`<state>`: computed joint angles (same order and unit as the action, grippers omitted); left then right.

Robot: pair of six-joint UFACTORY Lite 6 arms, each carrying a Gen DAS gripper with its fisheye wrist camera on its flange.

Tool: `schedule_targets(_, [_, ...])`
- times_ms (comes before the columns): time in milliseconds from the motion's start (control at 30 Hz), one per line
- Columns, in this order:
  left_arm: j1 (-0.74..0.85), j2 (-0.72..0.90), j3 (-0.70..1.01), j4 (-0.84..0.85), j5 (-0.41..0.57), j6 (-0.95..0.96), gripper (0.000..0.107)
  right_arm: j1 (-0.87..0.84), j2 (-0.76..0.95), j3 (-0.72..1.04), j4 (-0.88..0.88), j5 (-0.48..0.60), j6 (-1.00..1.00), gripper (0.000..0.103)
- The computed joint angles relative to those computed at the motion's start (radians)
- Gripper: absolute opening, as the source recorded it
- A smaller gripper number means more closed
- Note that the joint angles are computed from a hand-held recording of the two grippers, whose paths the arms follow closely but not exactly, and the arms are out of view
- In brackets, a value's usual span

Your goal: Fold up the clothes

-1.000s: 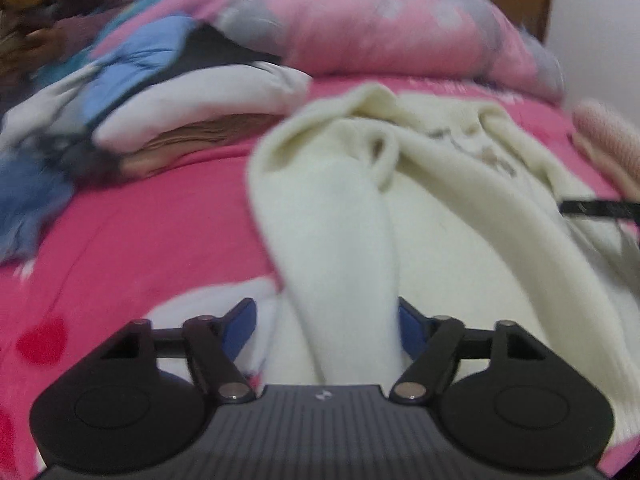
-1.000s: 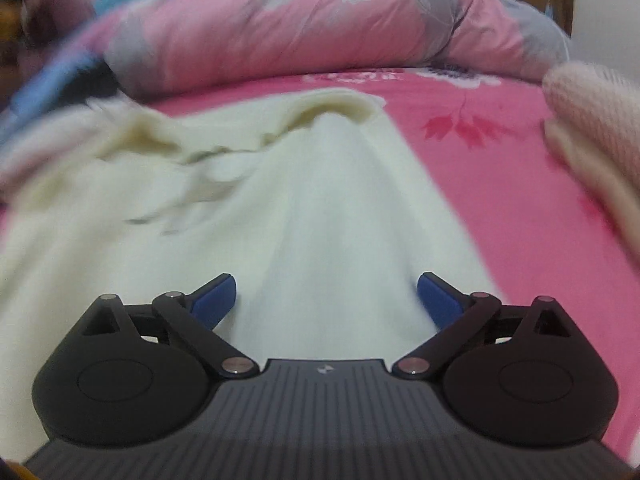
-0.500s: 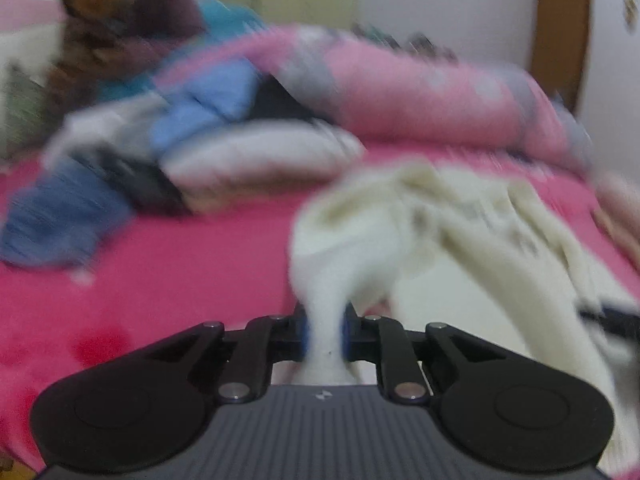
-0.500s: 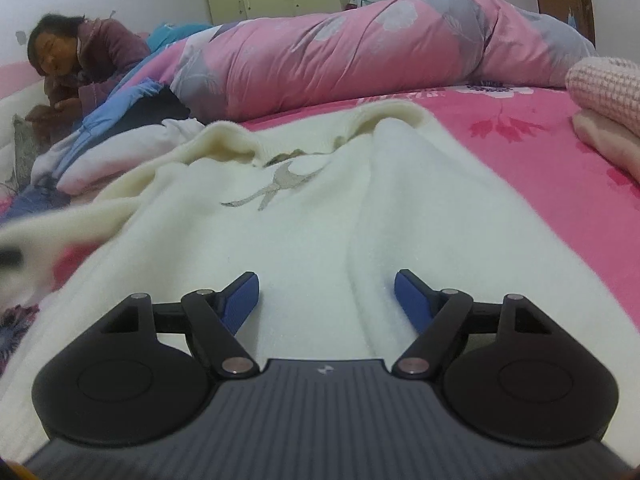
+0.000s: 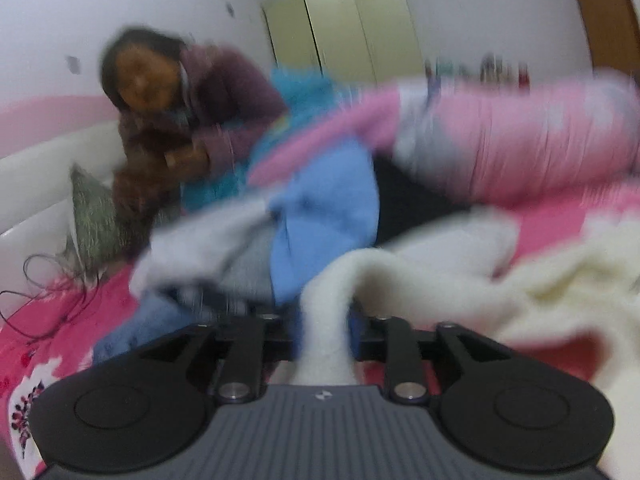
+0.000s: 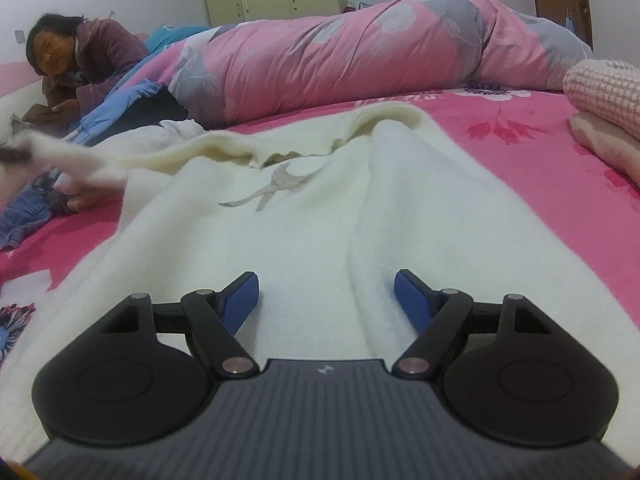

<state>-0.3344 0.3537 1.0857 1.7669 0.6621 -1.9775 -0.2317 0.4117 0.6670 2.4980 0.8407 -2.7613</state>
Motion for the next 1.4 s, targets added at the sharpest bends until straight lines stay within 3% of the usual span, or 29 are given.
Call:
schedule_targets(33, [0.021,0.038,0.033,-0.088,-0.056,0.085,0.067,-0.001,0.002,0.003,-0.002,-0.001,0.001,0.076])
schedule_targets(133, [0.041,0.049,0.005,-0.155,-0.120,0.117,0.068,-0.005,0.006,0.007,-0.009,0.002,0.007,0.076])
schedule_targets(333, [-0.044,-0.386,-0.383,0.053,-0.055,-0.229,0.093,-0.006,0.011,0.013,-0.028,0.003,0.018,0.081])
schedule_targets(400, [-0.104,-0.536,-0.483,0.049,-0.013,-0.270,0.096,-0.002,0.010,0.011,-0.023,0.002,0.013,0.081])
schedule_targets(467, [-0.136,-0.598,-0.488,-0.009,-0.094,-0.218,0.097,-0.007,0.011,0.011,-0.032,0.008,0.019,0.082])
schedule_targets(567, [-0.233,-0.518,-0.445,0.011,-0.200,-0.275,0.097,-0.020,0.013,0.011,-0.052,0.020,0.039,0.082])
schedule_targets(733, [-0.407,-0.204,-0.259,0.076,-0.259,-0.370,0.094,-0.106,-0.125,-0.116,-0.100,0.091,0.145,0.082])
schedule_targets(933, [-0.476,0.021,-0.108,-0.028,-0.270,-0.217,0.096,-0.621,-0.352,-0.267,-0.572,0.227,0.372,0.088])
schedule_targets(967, [-0.478,0.035,-0.107,0.008,-0.259,-0.255,0.097,-0.711,-0.351,-0.248,-0.667,0.239,0.401,0.094])
schedule_targets(1033, [-0.472,0.049,-0.119,0.115,-0.241,-0.368,0.100,-0.857,-0.341,-0.196,-0.844,0.250,0.448,0.096])
schedule_targets(1133, [-0.470,0.058,-0.148,0.244,-0.212,-0.516,0.102,-0.989,-0.369,-0.196,-1.038,0.269,0.362,0.096])
schedule_targets(1200, [-0.503,0.055,-0.172,0.233,-0.170,-0.535,0.102,-1.043,-0.423,-0.248,-1.116,0.274,0.226,0.096])
schedule_targets(1267, [-0.519,0.081,-0.148,0.192,-0.145,-0.509,0.102,-1.046,-0.499,-0.354,-1.051,0.222,0.021,0.096])
schedule_targets(1333, [-0.534,0.079,-0.152,0.168,-0.128,-0.505,0.103,-0.952,-0.506,-0.425,-0.854,0.112,-0.168,0.093])
schedule_targets(1400, [-0.541,0.081,-0.154,0.166,-0.115,-0.515,0.103,-0.859,-0.422,-0.403,-0.708,0.030,-0.255,0.064])
